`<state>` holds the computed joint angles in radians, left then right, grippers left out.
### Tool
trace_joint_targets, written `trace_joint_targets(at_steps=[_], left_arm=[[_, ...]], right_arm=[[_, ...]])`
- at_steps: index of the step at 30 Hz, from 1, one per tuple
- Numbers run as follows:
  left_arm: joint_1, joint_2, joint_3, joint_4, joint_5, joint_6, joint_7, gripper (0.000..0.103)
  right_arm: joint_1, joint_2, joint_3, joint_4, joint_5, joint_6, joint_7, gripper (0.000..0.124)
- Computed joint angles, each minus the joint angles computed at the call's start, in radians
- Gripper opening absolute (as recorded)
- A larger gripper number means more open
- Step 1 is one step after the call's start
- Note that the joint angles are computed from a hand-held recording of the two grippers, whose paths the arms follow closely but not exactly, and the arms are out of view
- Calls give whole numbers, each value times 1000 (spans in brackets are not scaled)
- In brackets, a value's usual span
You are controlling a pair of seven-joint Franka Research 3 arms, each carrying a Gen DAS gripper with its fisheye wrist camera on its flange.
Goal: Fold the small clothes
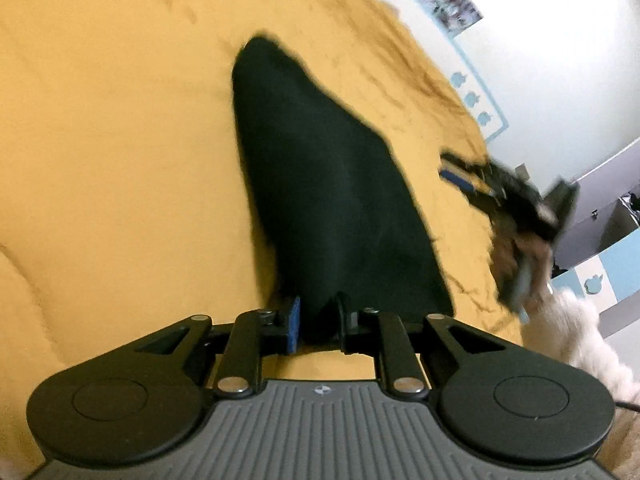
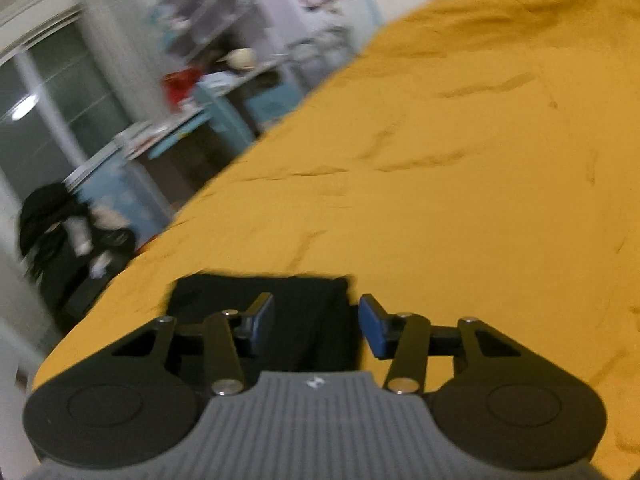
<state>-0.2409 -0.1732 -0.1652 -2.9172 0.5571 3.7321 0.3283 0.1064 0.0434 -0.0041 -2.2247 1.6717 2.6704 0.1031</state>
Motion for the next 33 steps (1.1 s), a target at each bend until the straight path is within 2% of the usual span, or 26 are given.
trace_joint_targets(at_steps=[2, 4, 6, 9, 10, 12, 16, 19, 23, 27, 30, 32, 33], left_arm=[[-3, -64, -31, -7, -44, -31, 35, 19], [-19, -76, -41, 11, -69, -35, 61, 19], [-24, -54, -66, 41, -116, -24, 112, 19], [-27, 4, -129, 84, -241, -16, 231, 19], [-33, 32, -141, 102, -278, -25, 262, 19], [-50, 82, -124, 140, -277, -57, 260, 19], [-80, 86, -139, 141, -346, -173, 300, 19], [-84, 72, -194, 116, -479, -226, 398, 17], [-108, 63, -181, 89, -485, -204, 389, 17], [-118, 70, -143, 93, -430, -198, 350, 17], [-117, 56, -121, 113, -375, -214, 325, 18], [-76, 27, -199, 103, -498, -176, 427, 18], [-59, 18, -228, 103, -556, -157, 472, 18]], right_arm=[[8, -134, 3, -111, -102, -6, 4, 33], [28, -260, 3, -214, -215, -15, 24, 32], [63, -358, 9, -301, -266, 11, 31, 32], [110, -436, 8, -388, -304, 47, 48, 32], [129, -447, 6, -411, -292, 70, 34, 32], [159, -445, 0, -447, -276, 116, 25, 32], [186, -387, -8, -476, -239, 198, 43, 30], [190, -336, -20, -480, -153, 223, -42, 24], [147, -313, -35, -484, -85, 161, -83, 23], [134, -294, 4, -475, -31, 178, -122, 25], [135, -315, 23, -477, -148, 192, -5, 33], [140, -353, 2, -474, -150, 161, 1, 33], [148, -367, -7, -462, -96, 154, -45, 34]])
